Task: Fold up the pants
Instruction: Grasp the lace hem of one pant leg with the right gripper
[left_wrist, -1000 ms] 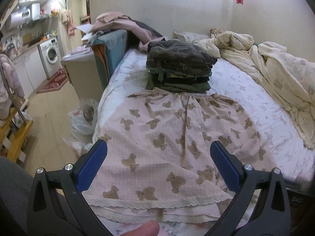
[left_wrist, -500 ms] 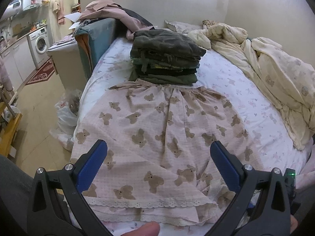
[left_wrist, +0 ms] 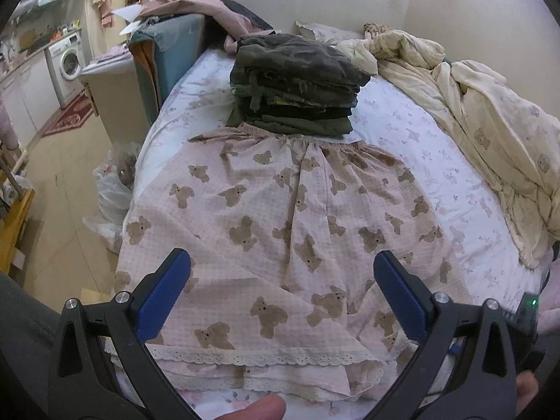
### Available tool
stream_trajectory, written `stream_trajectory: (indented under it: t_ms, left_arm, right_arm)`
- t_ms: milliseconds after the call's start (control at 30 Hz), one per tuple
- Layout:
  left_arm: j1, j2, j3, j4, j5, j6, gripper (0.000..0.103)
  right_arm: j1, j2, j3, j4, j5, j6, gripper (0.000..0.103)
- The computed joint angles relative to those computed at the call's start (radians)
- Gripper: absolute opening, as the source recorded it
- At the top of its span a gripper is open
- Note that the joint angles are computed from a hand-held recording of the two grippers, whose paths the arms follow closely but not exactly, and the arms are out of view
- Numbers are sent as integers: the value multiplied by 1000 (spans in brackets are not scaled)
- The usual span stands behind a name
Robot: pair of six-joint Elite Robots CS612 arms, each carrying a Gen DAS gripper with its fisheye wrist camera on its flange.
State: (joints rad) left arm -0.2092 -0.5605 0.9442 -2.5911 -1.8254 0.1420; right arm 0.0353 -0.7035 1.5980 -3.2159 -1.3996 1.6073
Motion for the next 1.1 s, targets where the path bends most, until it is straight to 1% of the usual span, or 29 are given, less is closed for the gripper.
stream_trajectory:
  t_ms: [100,167,200,233,267,333,400,467,500,567,633,667,700,733,767,800,833,900,967,1067,1100]
  left_arm:
    - [3,-2,1,-2,-21,-9,103]
    - [3,-7,12,-23,-27,-3,103]
    - [3,-9,15,-28,-27,0,103]
    - [4,-10,17,-33,-28,3,103]
    - [4,-9,17,-35,-27,4,103]
    - [5,-8,15,-33,-22,0,103]
    - [7,-5,7,-25,-20,-6,103]
    - [11,-3,1,-13,-23,-15,103]
    - [12,-2,-2,-7,-25,-20,103]
    - [14,0,-8,1,-34,-28,103]
    - [13,1,-10,3,-32,-28,103]
    - [13,3,-14,8,-32,-27,103]
    - [13,5,-19,15,-31,-26,103]
    - [12,8,-26,25,-26,-24,103]
    - [10,12,-33,37,-17,-20,103]
    - [7,15,-40,47,-6,-16,103]
    - [3,21,-52,62,23,-9,103]
    - [-5,31,-69,81,73,-5,103]
    - [-12,48,-101,119,116,-7,103]
    - [-23,74,-161,188,147,-6,103]
    - [-28,85,-186,211,159,-4,103]
  right_arm:
    - [3,-8,1,37,67,-22,66]
    - [6,-1,-2,31,108,-21,69]
    - [6,8,-11,31,123,-30,70]
    - [8,10,-16,39,114,-35,70]
    - [10,15,-16,28,85,-13,70]
    - [12,18,2,-26,16,70,69]
    - [15,2,28,-43,-87,122,69]
    - [16,-21,41,-11,-172,116,69]
    - [14,-35,43,25,-214,88,69]
    - [12,-43,46,52,-249,74,69]
    - [0,-38,39,59,-217,51,68]
    - [-1,-41,33,86,-222,34,53]
    - [2,-50,27,142,-242,13,39]
    - [2,-52,17,178,-248,-10,14]
    - [2,-56,18,172,-257,-31,4]
    - [5,-56,9,172,-272,-55,4]
    - [7,-55,-5,181,-287,-80,4]
    - [17,-70,-10,179,-339,-172,3]
    - [25,-79,-15,160,-365,-248,3]
    - [36,-85,-30,119,-402,-366,3]
    - [40,-87,-34,111,-413,-390,3]
